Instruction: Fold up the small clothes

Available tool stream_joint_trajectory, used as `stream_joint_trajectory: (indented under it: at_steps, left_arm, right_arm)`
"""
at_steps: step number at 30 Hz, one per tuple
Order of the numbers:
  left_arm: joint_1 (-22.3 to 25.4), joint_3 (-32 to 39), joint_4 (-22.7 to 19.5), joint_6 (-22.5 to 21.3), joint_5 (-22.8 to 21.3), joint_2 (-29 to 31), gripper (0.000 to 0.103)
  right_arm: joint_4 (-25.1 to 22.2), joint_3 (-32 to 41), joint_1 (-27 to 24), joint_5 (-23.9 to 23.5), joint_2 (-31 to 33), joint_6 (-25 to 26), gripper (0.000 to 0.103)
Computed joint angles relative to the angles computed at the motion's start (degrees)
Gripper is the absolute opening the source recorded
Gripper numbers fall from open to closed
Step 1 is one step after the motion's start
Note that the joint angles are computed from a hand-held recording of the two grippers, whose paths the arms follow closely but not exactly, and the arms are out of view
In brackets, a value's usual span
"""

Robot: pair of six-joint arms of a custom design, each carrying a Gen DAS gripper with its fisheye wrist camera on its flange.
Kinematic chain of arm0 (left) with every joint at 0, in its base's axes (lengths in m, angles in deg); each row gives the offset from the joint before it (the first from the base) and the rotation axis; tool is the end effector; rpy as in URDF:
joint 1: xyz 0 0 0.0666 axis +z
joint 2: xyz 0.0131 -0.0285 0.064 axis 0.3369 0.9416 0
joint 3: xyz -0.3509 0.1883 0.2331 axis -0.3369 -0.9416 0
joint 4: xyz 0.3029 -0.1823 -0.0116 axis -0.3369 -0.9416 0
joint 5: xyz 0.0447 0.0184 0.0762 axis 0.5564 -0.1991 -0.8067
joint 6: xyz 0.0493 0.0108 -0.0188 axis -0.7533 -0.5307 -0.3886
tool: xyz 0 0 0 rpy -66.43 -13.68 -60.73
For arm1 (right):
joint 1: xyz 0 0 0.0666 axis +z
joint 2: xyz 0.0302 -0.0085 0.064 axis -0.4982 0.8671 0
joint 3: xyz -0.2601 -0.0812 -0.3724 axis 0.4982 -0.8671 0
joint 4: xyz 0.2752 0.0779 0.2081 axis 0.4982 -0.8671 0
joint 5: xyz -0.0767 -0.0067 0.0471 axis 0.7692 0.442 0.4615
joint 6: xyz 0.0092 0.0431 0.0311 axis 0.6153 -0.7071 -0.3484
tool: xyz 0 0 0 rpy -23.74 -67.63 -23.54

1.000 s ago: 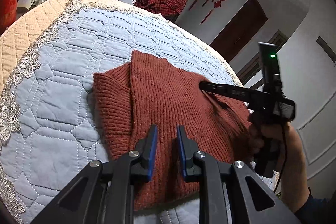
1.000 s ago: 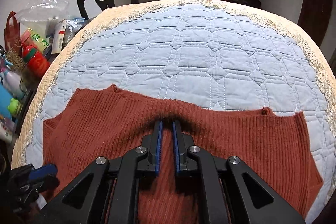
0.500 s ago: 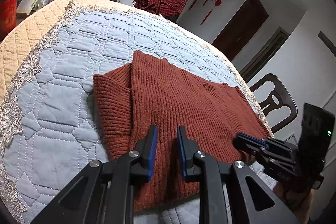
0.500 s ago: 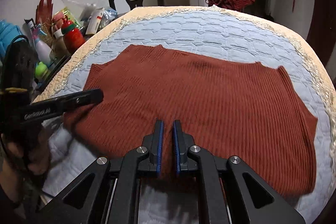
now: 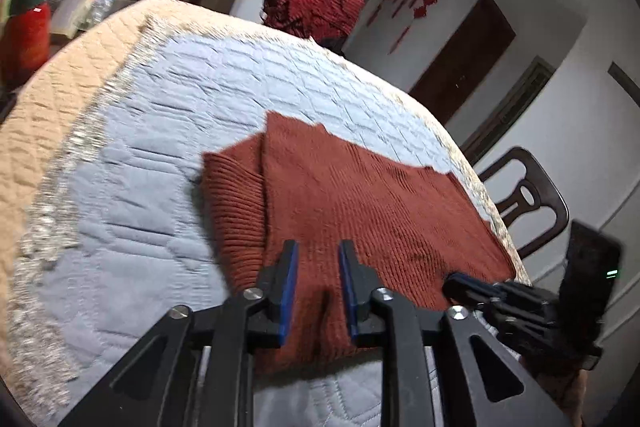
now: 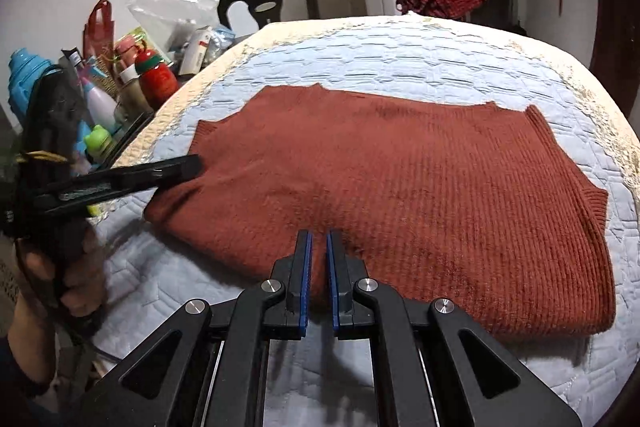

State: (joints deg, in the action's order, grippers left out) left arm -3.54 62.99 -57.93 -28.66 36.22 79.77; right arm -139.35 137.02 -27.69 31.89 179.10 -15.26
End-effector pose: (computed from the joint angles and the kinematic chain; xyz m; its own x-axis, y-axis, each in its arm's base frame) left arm 0.5495 -0.2280 0.3806 -0.5546 -0.5425 -0.6309 -0.2665 0.8341 -0.4829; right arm 0.6713 0.0457 0.3828 -0.5621 -0.5015 -0.6577 -0.7550 0.6358 0.1605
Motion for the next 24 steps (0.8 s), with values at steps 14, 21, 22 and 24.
stream_joint_trajectory:
  at_steps: [14,21,22,24]
  left_arm:
    - [3.18,0.05,-1.53,4.66,3.01,1.67,0.045]
    - [4.03,1.75,-1.4,5.65,4.36,2.95,0.05]
    - [3.82,2.12,-2.02,5.5,3.94,3.06,0.05]
    - [3.27,2.53,-3.05,5.43,3.44,3.08,0.05]
  right_arm:
    - [-3.63,5.48,-0.47,-3.45,2.96,-2.19,0.006]
    - [-4.32,7.22,-0.05,-3.28,4.39,-2.49,0.006]
    - [-4.91,7.83,-0.14,-3.67,4.69,-2.67,0.006]
    - [-5.44,8.42,-0.17,-3.75,4.99,-2.44,0.006]
